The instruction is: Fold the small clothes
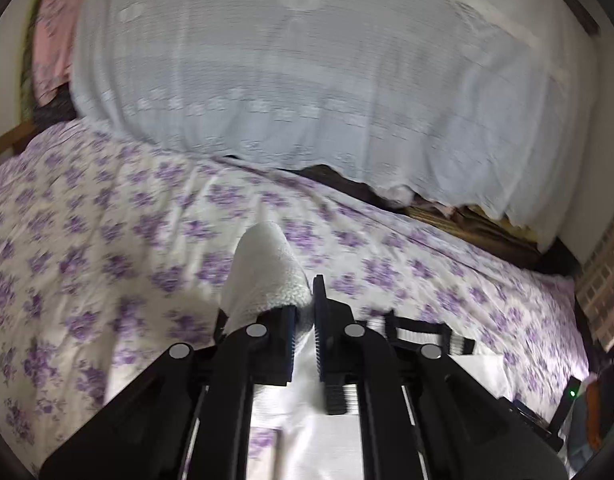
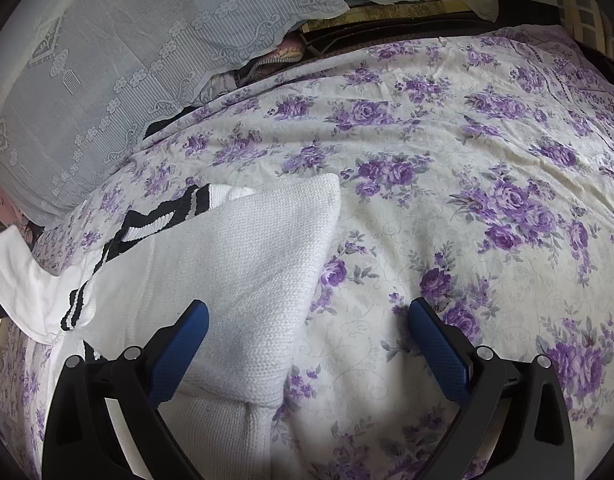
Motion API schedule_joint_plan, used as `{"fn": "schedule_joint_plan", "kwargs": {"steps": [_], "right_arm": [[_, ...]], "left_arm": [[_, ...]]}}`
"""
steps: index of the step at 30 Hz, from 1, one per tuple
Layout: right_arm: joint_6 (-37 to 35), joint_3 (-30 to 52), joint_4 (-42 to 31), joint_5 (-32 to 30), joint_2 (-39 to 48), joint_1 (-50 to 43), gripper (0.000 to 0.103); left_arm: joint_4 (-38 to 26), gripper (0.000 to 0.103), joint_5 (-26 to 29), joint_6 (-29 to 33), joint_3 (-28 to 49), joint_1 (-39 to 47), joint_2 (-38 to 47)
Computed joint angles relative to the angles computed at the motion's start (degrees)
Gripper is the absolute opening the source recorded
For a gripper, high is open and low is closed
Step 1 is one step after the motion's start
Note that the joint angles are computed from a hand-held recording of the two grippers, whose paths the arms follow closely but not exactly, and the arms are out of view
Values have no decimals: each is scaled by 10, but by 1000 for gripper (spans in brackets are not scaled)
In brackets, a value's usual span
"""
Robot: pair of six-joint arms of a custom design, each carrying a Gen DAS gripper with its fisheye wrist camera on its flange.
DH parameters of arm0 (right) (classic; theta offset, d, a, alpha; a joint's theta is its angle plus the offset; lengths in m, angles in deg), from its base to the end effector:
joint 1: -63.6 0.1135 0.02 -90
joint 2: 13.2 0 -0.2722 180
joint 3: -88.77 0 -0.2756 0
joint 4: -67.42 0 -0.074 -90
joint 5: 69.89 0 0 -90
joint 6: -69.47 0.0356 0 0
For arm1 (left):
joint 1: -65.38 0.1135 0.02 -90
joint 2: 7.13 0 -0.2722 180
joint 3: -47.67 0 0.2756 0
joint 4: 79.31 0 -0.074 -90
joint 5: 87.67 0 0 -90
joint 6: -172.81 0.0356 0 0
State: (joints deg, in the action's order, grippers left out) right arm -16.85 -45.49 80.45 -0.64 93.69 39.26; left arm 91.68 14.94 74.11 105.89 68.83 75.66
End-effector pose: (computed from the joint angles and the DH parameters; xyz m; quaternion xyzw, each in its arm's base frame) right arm 0.2819 -0.1137 0.0527 0.1600 0.9069 0.1024 0.3760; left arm 0.3270 0.0119 0.2088 -0.0411 0.8765 -0.1182 0.4649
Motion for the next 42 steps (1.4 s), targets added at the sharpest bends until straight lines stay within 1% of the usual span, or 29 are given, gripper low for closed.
{"fn": "schedule_joint_plan", "kwargs": {"steps": [7, 10, 12, 16, 20, 21, 23, 24, 26, 27, 28, 29, 30, 31, 33, 36, 37, 39, 42], "right_arm": [[0, 1, -2, -1, -1, -1, 100], [-2, 3, -3, -4, 1, -3, 100], [-1, 3, -3, -5, 1, -3, 100], [0, 5, -2, -7, 4, -4, 100], [2, 9, 1, -16, 11, -8, 100], [4, 9, 3, -19, 12, -10, 100], [4, 10, 2, -24, 13, -13, 100], [5, 10, 2, -26, 12, -14, 100], [6, 4, 3, -25, 7, -15, 100], [6, 5, 2, -25, 6, -15, 100], [5, 5, 2, -26, 6, -16, 100], [6, 5, 2, -26, 6, -16, 100], [6, 5, 2, -27, 6, -16, 100], [6, 4, 2, -28, 6, -17, 100], [7, 5, 2, -27, 6, -16, 100], [8, 4, 1, -27, 5, -16, 100], [7, 3, 2, -27, 4, -16, 100], [7, 4, 1, -26, 5, -15, 100], [6, 2, 1, -24, 2, -15, 100]], "left_arm": [[6, 7, -60, -9, 10, -122, 8], [15, 7, -98, -9, 19, -186, 30], [21, 7, -114, -12, 26, -221, 51], [32, 7, -139, -21, 49, -286, 112], [46, 7, -174, -20, 83, -344, 201], [43, 7, -182, -19, 94, -355, 226], [32, 10, -181, -17, 111, -366, 263], [25, 13, -176, -15, 117, -370, 277], [18, 26, -176, -5, 117, -379, 291], [14, 44, -173, 3, 115, -384, 292], [16, 64, -172, 8, 110, -388, 290], [19, 73, -179, 15, 99, -395, 280], [27, 85, -189, 24, 84, -402, 267], [36, 91, -199, 36, 67, -409, 252], [40, 92, -210, 59, 40, -419, 222], [64, 98, -249, 87, -20, -421, 158], [78, 98, -265, 96, -46, -413, 133], [86, 98, -278, 101, -71, -386, 101], [69, 98, -269, 81, -75, -306, 83]]}}
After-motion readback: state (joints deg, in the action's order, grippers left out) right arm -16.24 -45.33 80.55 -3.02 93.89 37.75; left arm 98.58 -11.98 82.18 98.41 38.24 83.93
